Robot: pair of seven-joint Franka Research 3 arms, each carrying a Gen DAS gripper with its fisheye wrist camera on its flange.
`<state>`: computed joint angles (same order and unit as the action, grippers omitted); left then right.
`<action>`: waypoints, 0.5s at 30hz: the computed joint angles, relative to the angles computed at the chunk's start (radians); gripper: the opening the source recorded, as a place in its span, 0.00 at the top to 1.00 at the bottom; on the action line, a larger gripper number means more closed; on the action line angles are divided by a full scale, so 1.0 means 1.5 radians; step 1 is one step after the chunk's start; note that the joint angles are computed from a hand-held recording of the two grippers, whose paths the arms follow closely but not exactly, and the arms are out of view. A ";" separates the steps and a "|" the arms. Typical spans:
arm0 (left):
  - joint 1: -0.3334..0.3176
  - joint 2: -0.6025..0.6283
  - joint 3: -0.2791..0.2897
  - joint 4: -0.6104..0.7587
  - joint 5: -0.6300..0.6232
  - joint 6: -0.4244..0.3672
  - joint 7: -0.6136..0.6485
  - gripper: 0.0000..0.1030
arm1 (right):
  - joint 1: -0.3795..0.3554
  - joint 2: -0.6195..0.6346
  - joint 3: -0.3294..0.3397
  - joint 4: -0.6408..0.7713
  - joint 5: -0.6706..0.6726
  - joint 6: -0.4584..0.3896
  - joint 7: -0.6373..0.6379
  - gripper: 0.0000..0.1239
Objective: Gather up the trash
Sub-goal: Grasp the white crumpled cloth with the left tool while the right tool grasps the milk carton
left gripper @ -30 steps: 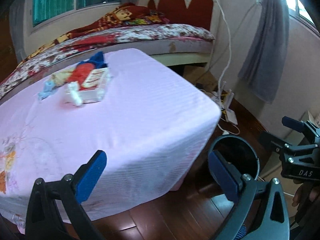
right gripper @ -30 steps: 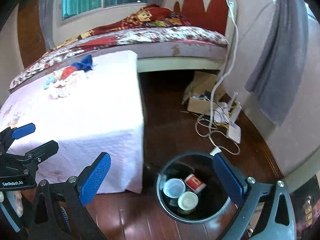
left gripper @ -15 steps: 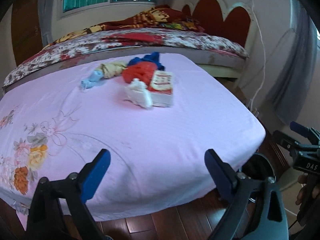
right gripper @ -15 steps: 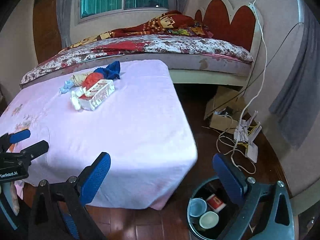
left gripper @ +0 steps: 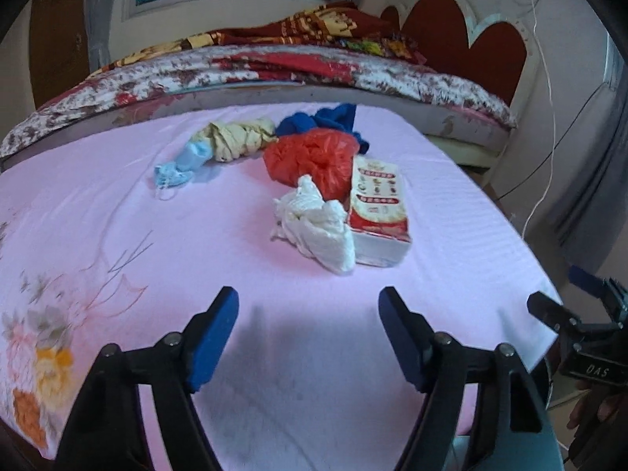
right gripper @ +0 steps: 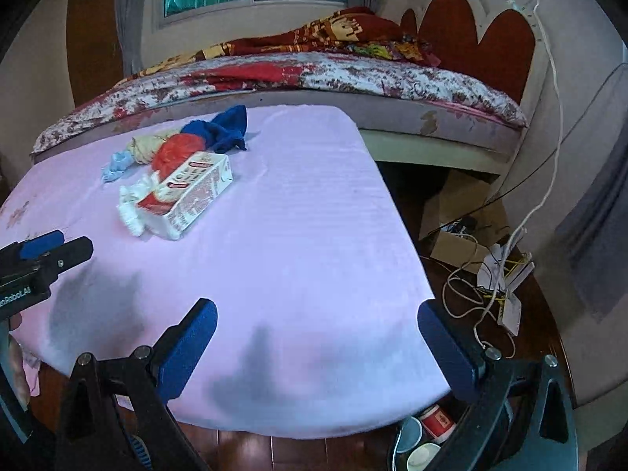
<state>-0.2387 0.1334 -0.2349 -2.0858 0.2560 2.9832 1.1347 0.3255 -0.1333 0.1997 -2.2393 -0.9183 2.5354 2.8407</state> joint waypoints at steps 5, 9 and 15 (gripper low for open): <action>-0.010 0.062 0.012 0.075 0.031 -0.039 -0.005 0.31 | 0.005 0.066 -0.020 0.059 0.005 0.010 -0.027 0.17; -0.004 0.088 0.020 0.108 0.031 -0.054 -0.008 0.32 | 0.019 0.099 -0.042 0.088 0.005 0.019 -0.041 0.17; 0.024 0.113 0.012 0.132 0.015 -0.058 0.002 0.32 | 0.038 0.135 -0.067 0.120 0.010 0.026 -0.053 0.17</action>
